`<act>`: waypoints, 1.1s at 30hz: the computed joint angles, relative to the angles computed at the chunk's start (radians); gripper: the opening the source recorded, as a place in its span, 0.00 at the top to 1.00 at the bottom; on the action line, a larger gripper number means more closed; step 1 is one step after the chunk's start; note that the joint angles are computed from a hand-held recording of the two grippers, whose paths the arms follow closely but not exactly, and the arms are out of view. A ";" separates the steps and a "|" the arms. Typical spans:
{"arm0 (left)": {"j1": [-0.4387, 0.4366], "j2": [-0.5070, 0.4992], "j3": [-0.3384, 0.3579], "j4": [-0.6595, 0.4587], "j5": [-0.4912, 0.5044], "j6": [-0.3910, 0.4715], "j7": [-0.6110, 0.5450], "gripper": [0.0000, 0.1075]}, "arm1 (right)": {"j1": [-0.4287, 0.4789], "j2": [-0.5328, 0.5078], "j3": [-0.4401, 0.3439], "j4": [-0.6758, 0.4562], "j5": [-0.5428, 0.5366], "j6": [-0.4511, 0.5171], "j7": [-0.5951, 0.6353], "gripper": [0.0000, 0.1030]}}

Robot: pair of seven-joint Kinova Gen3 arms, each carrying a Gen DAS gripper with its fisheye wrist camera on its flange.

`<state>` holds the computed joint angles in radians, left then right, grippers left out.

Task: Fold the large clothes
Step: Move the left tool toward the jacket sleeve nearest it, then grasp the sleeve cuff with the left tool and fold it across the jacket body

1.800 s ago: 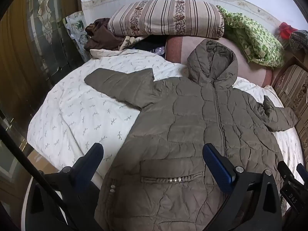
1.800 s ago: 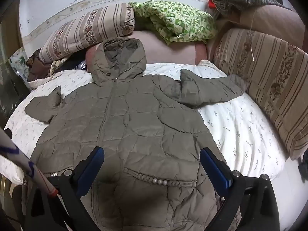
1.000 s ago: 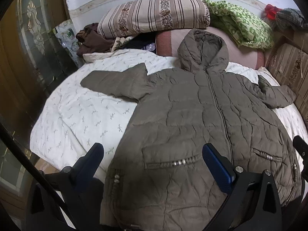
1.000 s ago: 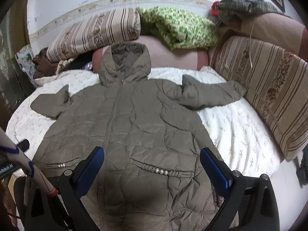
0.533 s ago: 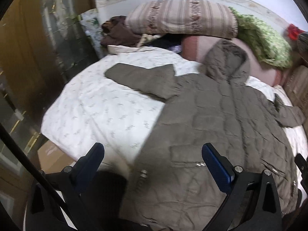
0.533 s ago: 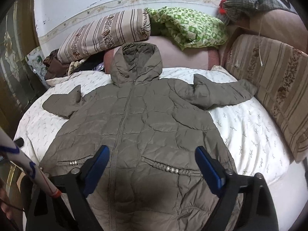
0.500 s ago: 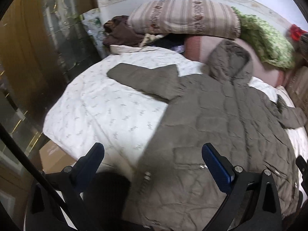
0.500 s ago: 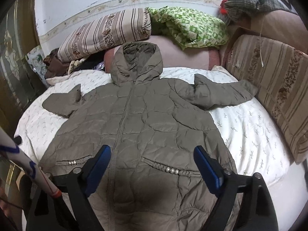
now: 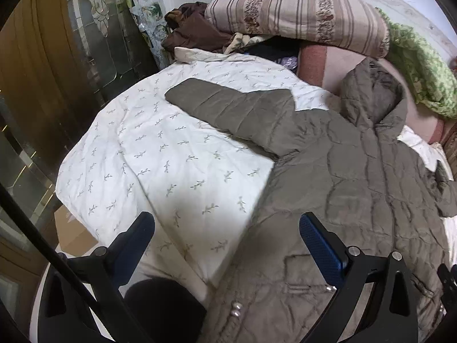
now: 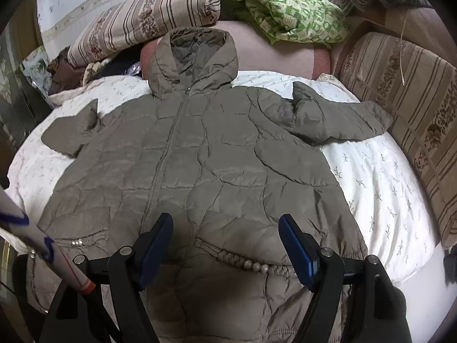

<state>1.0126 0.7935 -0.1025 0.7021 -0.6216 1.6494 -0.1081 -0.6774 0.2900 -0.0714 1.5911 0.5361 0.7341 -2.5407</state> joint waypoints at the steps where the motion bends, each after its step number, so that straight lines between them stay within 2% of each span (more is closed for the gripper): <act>1: -0.005 -0.002 -0.001 0.013 0.002 -0.004 0.004 0.06 | 0.001 0.009 -0.001 -0.010 -0.001 0.006 0.007 0.22; 11: -0.111 -0.112 0.014 0.231 -0.003 -0.098 0.065 0.06 | 0.006 0.100 0.008 -0.124 -0.066 0.049 0.112 0.21; 18: -0.220 -0.147 0.019 0.302 -0.032 -0.178 0.051 0.06 | -0.006 0.151 0.022 -0.183 -0.105 0.066 0.166 0.21; 21: -0.240 -0.161 -0.053 0.338 0.018 -0.278 0.023 0.06 | -0.012 0.169 0.030 -0.205 -0.116 0.078 0.180 0.21; 23: -0.294 -0.178 -0.034 0.381 0.020 -0.359 0.034 0.06 | -0.016 0.180 0.036 -0.219 -0.119 0.088 0.187 0.21; 27: -0.479 -0.190 0.073 0.439 0.041 -0.522 0.034 0.06 | -0.015 0.203 0.045 -0.242 -0.133 0.100 0.194 0.21; 32: -0.607 -0.168 0.036 0.480 0.195 -0.715 -0.040 0.06 | -0.012 0.234 0.056 -0.272 -0.145 0.122 0.200 0.20; 33: -0.630 -0.164 0.031 0.493 0.219 -0.754 -0.043 0.09 | -0.011 0.243 0.057 -0.281 -0.148 0.130 0.204 0.20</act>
<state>0.3828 0.6292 -0.0716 1.1950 -0.4030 0.8957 -0.1512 -0.6888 0.5327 -0.0144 1.3097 0.3883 0.8645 -2.3371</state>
